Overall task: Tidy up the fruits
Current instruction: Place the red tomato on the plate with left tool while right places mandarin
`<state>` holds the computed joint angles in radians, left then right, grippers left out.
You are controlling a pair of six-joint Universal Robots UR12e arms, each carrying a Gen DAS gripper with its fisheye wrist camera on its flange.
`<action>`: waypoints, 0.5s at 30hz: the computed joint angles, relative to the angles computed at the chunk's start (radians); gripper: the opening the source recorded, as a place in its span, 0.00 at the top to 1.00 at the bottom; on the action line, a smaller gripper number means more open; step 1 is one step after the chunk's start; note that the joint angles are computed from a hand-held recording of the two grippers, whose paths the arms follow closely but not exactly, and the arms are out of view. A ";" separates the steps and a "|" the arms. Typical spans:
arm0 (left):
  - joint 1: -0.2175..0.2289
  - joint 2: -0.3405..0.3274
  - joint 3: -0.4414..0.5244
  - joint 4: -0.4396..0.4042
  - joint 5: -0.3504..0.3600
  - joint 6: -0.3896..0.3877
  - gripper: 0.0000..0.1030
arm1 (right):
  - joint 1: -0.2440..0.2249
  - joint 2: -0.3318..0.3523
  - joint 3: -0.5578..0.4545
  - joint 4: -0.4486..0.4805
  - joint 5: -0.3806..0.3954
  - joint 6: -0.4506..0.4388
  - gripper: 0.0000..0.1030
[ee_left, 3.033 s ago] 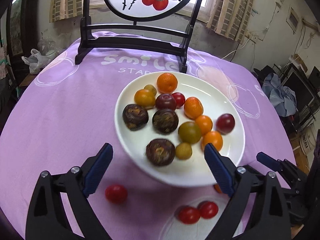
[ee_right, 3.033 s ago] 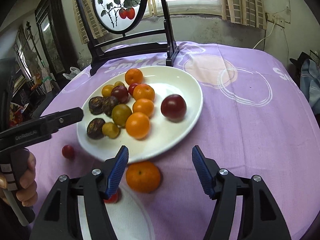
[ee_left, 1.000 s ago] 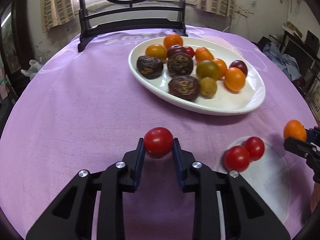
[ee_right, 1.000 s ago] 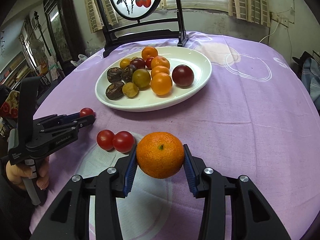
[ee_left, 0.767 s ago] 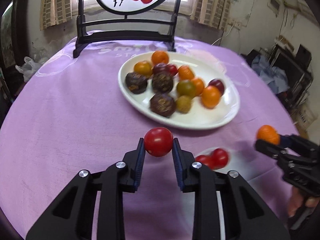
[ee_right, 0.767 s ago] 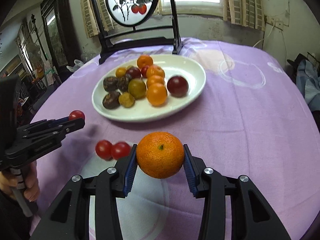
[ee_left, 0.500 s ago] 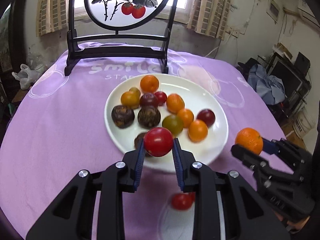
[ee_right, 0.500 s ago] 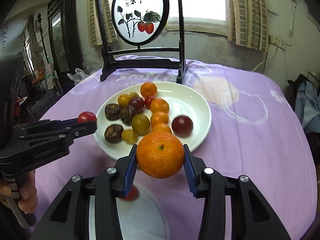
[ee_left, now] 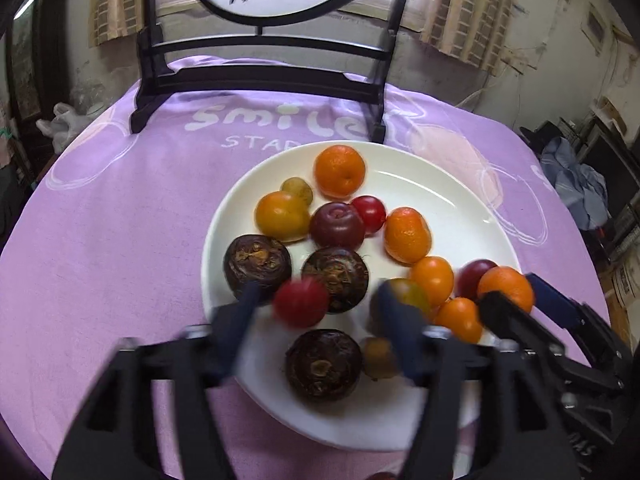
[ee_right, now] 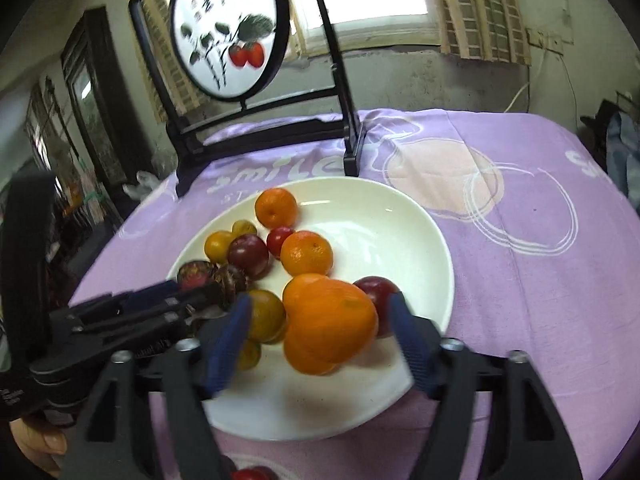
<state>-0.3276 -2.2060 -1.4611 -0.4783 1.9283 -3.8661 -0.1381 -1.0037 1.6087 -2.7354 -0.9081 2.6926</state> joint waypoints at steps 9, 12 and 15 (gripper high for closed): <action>-0.018 0.023 -0.038 0.085 -0.001 0.011 0.17 | -0.020 -0.011 -0.011 0.074 0.038 -0.015 0.28; -0.024 0.046 -0.069 0.117 -0.018 0.016 0.14 | -0.029 -0.031 0.007 0.061 0.052 -0.028 0.28; -0.034 0.065 -0.096 0.125 -0.024 -0.006 0.12 | -0.042 -0.050 0.029 0.052 0.071 -0.037 0.28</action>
<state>-0.3614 -2.1407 -1.5569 -0.3530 1.9041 -3.8723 -0.1805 -1.0540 1.6374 -2.6835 -0.8375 2.6551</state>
